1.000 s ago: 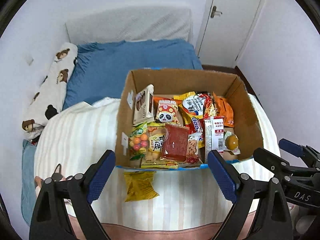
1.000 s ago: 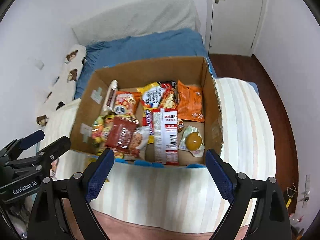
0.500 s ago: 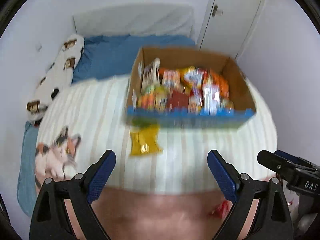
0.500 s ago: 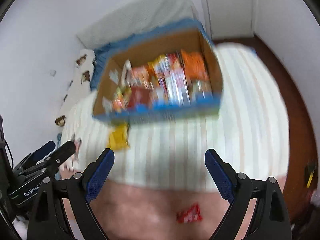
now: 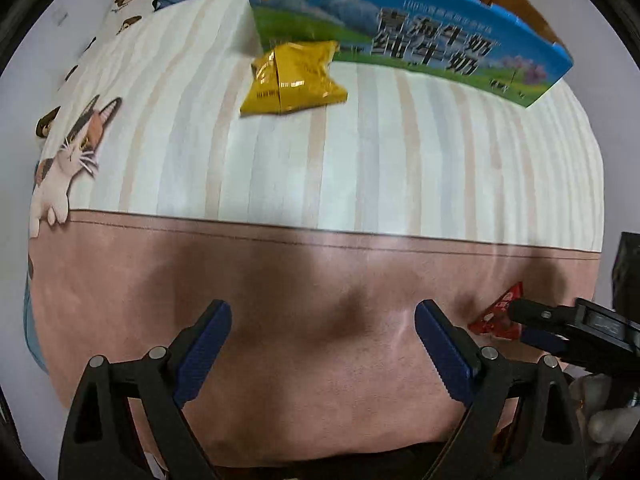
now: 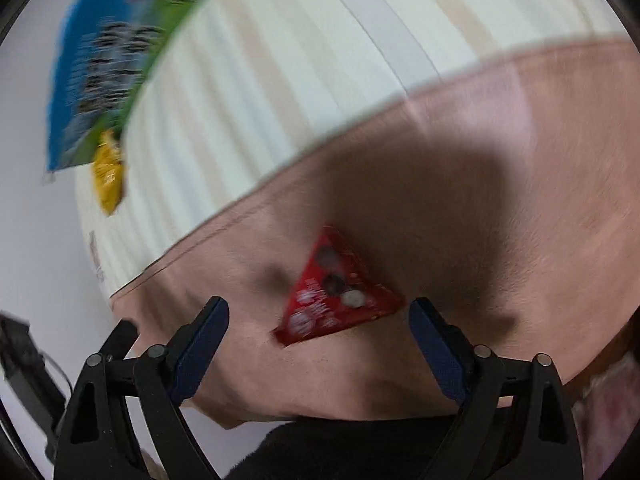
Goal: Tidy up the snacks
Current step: 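Grasp the red triangular candy bag with right tool while left tool grasps the yellow bag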
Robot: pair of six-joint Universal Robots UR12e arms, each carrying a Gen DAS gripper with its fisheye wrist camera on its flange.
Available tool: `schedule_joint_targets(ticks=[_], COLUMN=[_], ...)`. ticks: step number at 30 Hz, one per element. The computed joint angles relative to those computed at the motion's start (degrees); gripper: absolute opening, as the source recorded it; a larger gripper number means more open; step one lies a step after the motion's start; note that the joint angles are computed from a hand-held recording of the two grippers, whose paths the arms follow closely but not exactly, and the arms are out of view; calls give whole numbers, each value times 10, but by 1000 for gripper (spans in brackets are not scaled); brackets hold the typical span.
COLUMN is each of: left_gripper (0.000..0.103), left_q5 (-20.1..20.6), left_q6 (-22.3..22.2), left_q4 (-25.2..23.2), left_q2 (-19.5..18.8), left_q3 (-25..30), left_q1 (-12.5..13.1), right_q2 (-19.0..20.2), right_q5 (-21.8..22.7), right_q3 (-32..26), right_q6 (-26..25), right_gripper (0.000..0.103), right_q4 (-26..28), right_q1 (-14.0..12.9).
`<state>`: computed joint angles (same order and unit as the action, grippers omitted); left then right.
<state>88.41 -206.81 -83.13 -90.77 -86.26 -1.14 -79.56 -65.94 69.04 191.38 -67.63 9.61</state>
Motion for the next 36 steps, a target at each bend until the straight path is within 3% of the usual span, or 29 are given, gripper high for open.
schedule_joint_targets(ticks=[1, 2, 7, 12, 15, 21, 24, 26, 27, 31, 36], left_gripper=[94, 94, 94, 94, 94, 94, 92, 62, 58, 54, 54], left_q5=[0, 2, 9, 5, -27, -108, -107, -84, -69, -50, -58], left_q6=[-1, -2, -8, -31, -27, -14, -8, 0, 5, 22, 32], left_q4=[0, 0, 10, 18, 20, 2, -18, -16, -14, 0, -3], left_q2=[0, -1, -4, -21, -46, -104, -130, -137, -137, -114, -67], left_q3=[0, 0, 10, 32, 55, 96, 114, 118, 117, 94, 37], left_q1=[0, 0, 14, 49, 75, 101, 101, 94, 90, 75, 48], right_q2=[-1, -3, -5, 15, 40, 89, 103, 115, 121, 143, 151], right_q5=[-3, -7, -6, -2, -13, -41, -52, -61, -65, -99, -138], right_q3=[6, 12, 13, -23, -60, -125, -142, -158, -167, -208, -220], right_q6=[1, 7, -9, -26, -37, -35, -41, -48, -56, -125, -181], right_gripper=[65, 58, 56, 56, 56, 56, 56, 56, 56, 56, 56], right_q4=[-4, -16, -49, -77, -88, -96, -85, -77, -69, -12, 9], right_q1=[2, 4, 17, 34, 44, 60, 64, 69, 70, 81, 94])
